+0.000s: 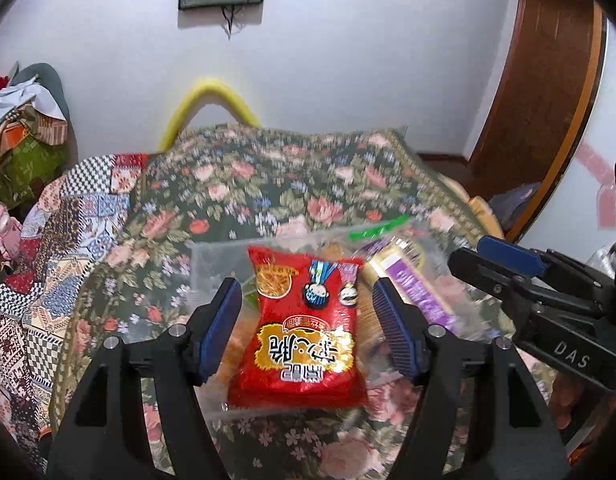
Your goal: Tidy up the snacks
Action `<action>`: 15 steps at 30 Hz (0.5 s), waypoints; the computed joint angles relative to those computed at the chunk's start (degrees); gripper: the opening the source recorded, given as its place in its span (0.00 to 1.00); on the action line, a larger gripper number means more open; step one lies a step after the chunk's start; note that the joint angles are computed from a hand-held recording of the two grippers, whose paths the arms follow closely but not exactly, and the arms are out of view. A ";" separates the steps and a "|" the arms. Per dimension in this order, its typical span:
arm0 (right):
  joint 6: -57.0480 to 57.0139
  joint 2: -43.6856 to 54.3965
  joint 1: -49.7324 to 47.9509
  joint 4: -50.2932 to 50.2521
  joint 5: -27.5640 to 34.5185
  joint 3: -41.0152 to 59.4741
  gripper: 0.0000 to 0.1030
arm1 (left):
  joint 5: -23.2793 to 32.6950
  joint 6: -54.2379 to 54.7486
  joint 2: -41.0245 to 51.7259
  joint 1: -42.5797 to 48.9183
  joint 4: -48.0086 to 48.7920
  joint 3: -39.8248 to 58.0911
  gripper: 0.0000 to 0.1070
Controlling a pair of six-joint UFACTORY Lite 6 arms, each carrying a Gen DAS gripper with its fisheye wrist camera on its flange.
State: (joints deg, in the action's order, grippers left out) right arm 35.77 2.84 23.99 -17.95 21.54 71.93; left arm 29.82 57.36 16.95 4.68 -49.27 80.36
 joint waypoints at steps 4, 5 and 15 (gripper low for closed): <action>6.13 -7.30 2.78 -5.48 3.51 -1.28 0.42 | 4.56 3.63 -10.10 4.33 -5.32 -4.57 0.63; 8.35 -9.51 4.00 -7.77 4.81 -1.61 0.42 | 5.40 3.89 -11.91 5.02 -5.94 -5.25 0.63; 28.80 -25.13 24.78 -30.95 23.58 0.95 0.47 | 20.20 9.19 -37.79 20.17 -14.44 -14.18 0.64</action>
State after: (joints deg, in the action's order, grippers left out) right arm 64.57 -22.29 48.77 -48.90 45.11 72.87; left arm 50.03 66.55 -20.84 24.85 -63.72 66.18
